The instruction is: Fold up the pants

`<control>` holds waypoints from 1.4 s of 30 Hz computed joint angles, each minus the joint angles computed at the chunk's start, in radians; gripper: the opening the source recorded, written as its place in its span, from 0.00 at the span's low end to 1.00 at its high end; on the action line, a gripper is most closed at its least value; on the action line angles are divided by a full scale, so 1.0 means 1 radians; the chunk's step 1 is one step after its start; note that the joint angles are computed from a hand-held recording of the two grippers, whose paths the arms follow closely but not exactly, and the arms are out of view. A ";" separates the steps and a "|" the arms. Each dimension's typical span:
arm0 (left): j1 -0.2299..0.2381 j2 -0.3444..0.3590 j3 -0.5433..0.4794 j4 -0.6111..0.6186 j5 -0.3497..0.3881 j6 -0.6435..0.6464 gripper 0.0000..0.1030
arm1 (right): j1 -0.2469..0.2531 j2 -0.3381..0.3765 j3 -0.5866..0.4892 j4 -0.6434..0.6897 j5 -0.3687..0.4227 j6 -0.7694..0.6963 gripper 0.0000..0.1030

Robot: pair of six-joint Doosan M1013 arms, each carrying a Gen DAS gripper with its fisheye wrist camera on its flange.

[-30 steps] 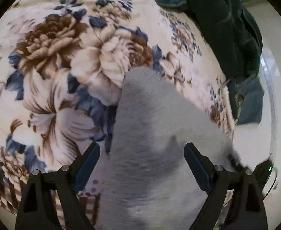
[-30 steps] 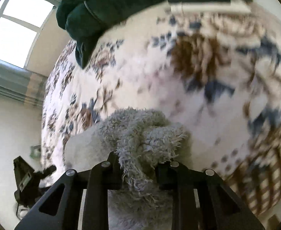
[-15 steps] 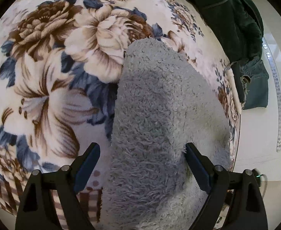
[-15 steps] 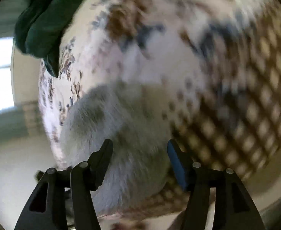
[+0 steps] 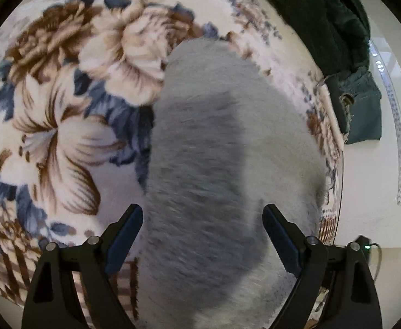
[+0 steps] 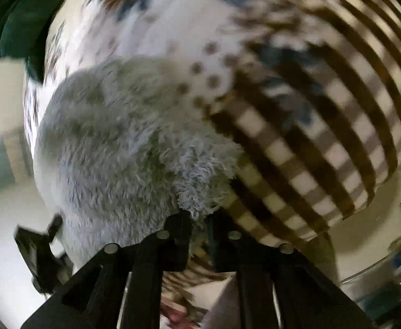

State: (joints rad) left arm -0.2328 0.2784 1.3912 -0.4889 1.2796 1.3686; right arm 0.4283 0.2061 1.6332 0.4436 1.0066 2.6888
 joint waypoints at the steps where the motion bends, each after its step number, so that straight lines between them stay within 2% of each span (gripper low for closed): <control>1: -0.002 -0.004 -0.007 0.004 -0.011 0.002 0.86 | 0.012 0.001 -0.039 -0.087 0.037 0.033 0.34; 3: -0.010 -0.003 -0.029 0.018 -0.033 0.011 0.86 | 0.041 -0.001 -0.105 -0.279 0.090 0.122 0.50; 5: -0.014 0.011 -0.049 0.029 -0.044 0.011 0.86 | 0.061 0.003 -0.154 -0.431 0.115 0.189 0.54; 7: -0.016 0.033 -0.071 0.036 -0.067 0.003 0.86 | 0.067 0.032 -0.207 -0.522 0.113 0.162 0.54; 9: -0.015 0.068 -0.103 0.043 -0.063 -0.007 0.86 | 0.041 0.076 -0.253 -0.495 0.072 0.046 0.54; 10: -0.013 0.082 -0.116 0.042 -0.062 -0.011 0.86 | 0.020 0.106 -0.273 -0.435 0.028 -0.019 0.54; 12: -0.008 0.111 -0.142 0.057 -0.056 -0.021 0.86 | -0.033 0.165 -0.296 -0.244 -0.054 -0.139 0.54; 15: 0.008 0.143 -0.162 0.049 -0.031 -0.037 0.86 | -0.087 0.214 -0.262 0.015 -0.092 -0.245 0.53; 16: 0.013 0.147 -0.162 0.036 -0.025 -0.036 0.86 | -0.096 0.219 -0.243 0.042 -0.099 -0.247 0.51; 18: 0.022 0.151 -0.157 0.012 -0.013 -0.036 0.86 | -0.098 0.227 -0.218 0.032 -0.105 -0.224 0.35; 20: 0.025 0.145 -0.146 0.001 -0.012 -0.035 0.87 | -0.098 0.238 -0.229 0.015 -0.093 -0.227 0.33; 23: 0.031 0.119 -0.122 -0.043 -0.019 -0.035 0.87 | -0.097 0.226 -0.237 0.016 -0.077 -0.245 0.41; 24: 0.031 0.107 -0.114 -0.054 -0.024 -0.029 0.86 | -0.095 0.214 -0.230 0.022 -0.090 -0.253 0.53; 25: 0.030 0.095 -0.105 -0.061 -0.030 -0.021 0.87 | -0.092 0.187 -0.205 0.027 -0.122 -0.264 0.61; 26: 0.029 0.080 -0.091 -0.071 -0.045 -0.010 0.92 | -0.085 0.159 -0.186 0.003 -0.138 -0.252 0.78; 27: 0.028 0.058 -0.066 -0.091 -0.068 0.004 0.97 | -0.072 0.134 -0.179 -0.057 -0.129 -0.215 0.87; 30: 0.023 0.021 -0.019 -0.151 -0.077 0.059 1.00 | -0.047 0.072 -0.144 -0.147 -0.099 -0.168 0.87; 32: 0.009 0.010 -0.006 -0.113 -0.072 0.100 1.00 | -0.036 0.026 -0.096 -0.143 -0.092 -0.134 0.87; 34: -0.007 0.008 0.010 0.004 -0.047 0.092 1.00 | -0.028 -0.002 -0.050 -0.105 -0.107 -0.117 0.87; 35: 0.000 0.009 0.029 0.019 -0.031 0.078 1.00 | -0.023 -0.012 -0.022 -0.072 -0.128 -0.125 0.87; 38: 0.064 0.005 0.117 -0.097 -0.019 0.011 1.00 | -0.013 -0.010 0.021 -0.001 -0.125 -0.156 0.88; 40: 0.086 -0.005 0.139 -0.130 -0.035 0.014 1.00 | -0.009 -0.013 0.052 0.058 -0.165 -0.186 0.89; 42: 0.093 -0.009 0.139 -0.147 -0.041 0.032 1.00 | -0.010 -0.020 0.093 0.160 -0.234 -0.261 0.94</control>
